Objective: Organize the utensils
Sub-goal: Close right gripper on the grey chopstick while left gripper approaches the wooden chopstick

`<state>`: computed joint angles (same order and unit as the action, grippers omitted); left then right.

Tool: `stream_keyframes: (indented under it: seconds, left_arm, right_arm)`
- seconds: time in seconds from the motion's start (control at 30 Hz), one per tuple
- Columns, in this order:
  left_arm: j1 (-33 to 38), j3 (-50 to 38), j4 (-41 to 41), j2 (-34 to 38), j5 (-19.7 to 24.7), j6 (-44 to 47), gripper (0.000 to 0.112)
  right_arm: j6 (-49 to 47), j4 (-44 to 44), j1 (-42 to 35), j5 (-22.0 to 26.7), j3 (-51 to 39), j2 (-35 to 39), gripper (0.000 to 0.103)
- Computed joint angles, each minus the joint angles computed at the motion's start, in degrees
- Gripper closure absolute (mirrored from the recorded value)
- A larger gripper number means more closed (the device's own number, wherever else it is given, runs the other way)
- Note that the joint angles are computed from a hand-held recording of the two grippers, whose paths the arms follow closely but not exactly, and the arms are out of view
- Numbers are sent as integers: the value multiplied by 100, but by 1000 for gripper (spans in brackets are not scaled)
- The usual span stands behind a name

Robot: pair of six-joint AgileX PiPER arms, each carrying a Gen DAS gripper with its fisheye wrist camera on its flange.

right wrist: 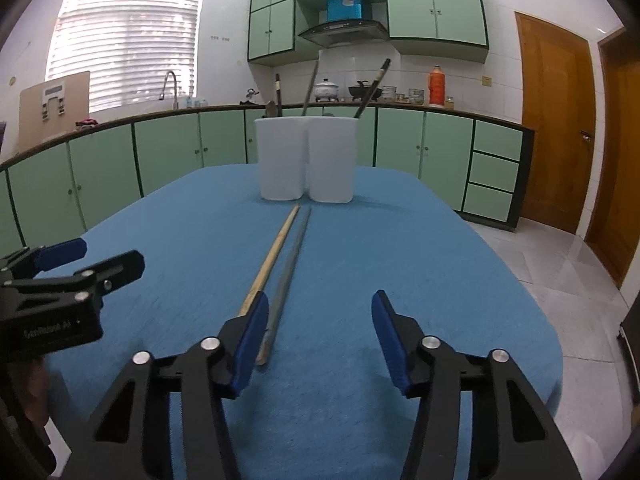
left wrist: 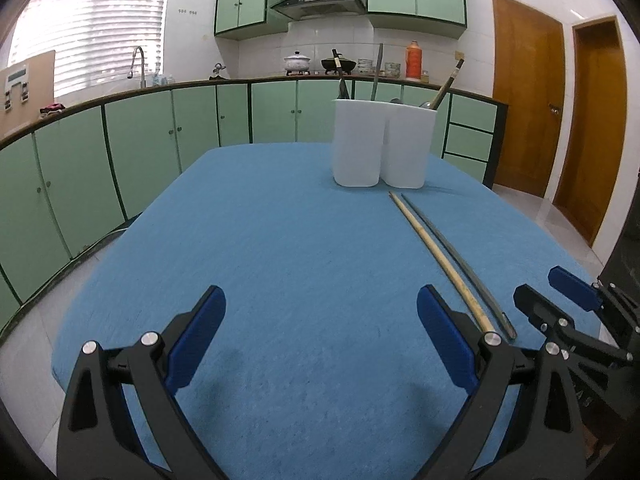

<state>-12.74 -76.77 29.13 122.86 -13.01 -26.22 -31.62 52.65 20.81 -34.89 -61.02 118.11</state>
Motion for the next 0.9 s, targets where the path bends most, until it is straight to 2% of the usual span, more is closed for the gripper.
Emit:
stream_keyframes:
  seconds: [0.3, 0.63, 0.9]
  left_arm:
    - [13, 150, -109, -68, -84, 87, 18]
    - [-45, -1, -3, -19, 67, -103, 18]
    - [-46, 11, 35, -5, 52, -167, 18]
  right_arm:
    - [-278, 275, 217, -118, -149, 141, 70]
    - [-380, 383, 277, -68, -287, 306, 77]
    - [-120, 353, 440, -488, -177, 432, 81]
